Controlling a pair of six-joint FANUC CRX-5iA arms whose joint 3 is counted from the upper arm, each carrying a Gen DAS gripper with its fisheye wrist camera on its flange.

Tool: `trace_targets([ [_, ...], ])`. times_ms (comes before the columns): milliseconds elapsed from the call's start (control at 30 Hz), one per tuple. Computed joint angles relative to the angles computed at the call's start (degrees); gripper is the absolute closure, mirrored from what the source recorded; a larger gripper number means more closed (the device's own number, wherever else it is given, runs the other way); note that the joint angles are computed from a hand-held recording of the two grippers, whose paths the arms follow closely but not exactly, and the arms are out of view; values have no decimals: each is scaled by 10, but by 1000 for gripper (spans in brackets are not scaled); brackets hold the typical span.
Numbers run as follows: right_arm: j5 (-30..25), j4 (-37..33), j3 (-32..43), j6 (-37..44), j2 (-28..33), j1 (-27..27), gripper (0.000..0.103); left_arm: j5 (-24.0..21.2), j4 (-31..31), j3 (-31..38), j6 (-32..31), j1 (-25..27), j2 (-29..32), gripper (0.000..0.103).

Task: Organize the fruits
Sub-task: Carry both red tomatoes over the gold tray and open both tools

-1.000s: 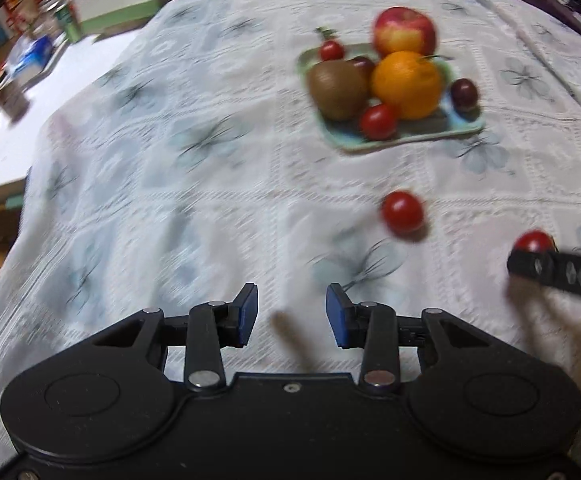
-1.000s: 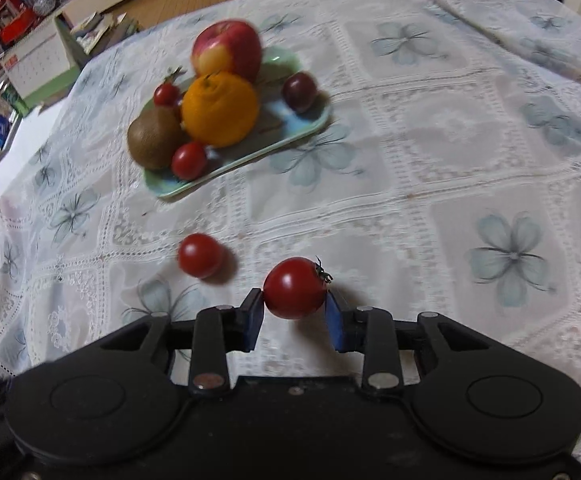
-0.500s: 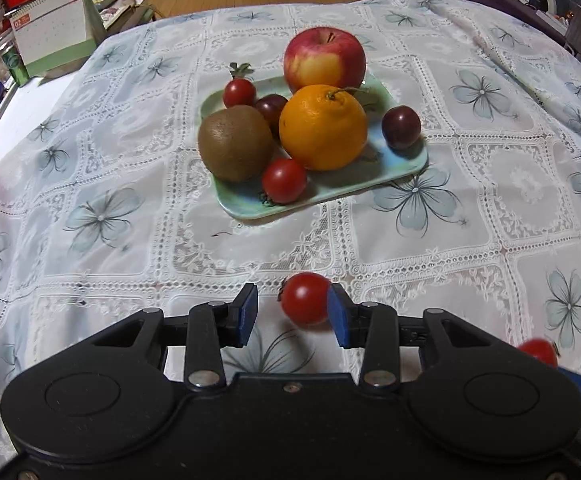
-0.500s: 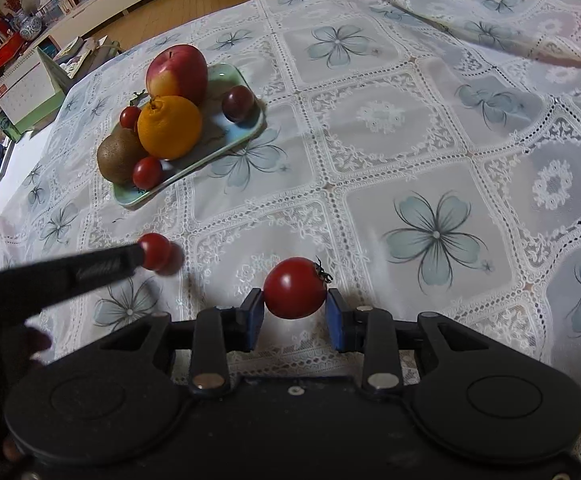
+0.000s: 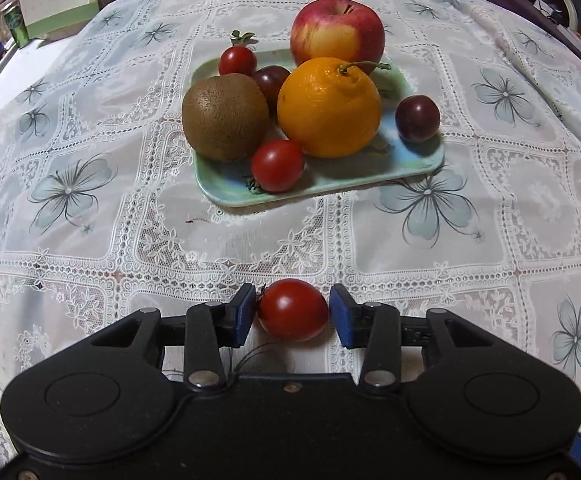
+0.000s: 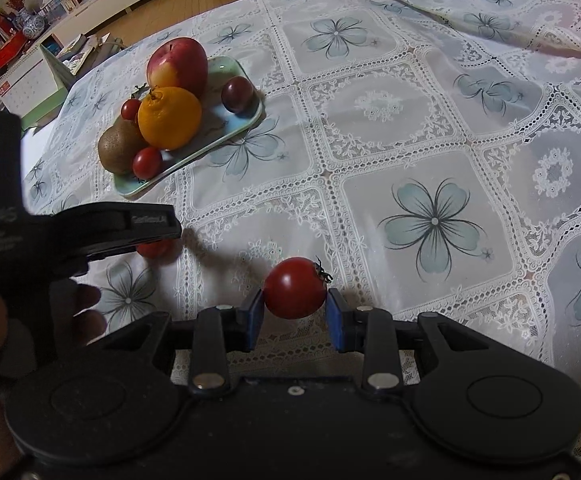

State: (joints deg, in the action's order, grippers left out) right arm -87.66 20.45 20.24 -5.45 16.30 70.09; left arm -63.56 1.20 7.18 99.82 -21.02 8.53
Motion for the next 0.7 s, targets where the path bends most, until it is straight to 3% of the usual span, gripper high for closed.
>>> trace_targets([
  [33, 0, 1, 0, 0, 0, 1, 70, 0, -1, 0, -4, -1, -1, 58],
  [267, -2, 3, 4, -5, -4, 10, 70, -42, 0, -6, 1, 4, -34, 58],
  [700, -21, 6, 23, 2, -19, 81, 70, -83, 5, -136, -28, 16, -228, 58],
])
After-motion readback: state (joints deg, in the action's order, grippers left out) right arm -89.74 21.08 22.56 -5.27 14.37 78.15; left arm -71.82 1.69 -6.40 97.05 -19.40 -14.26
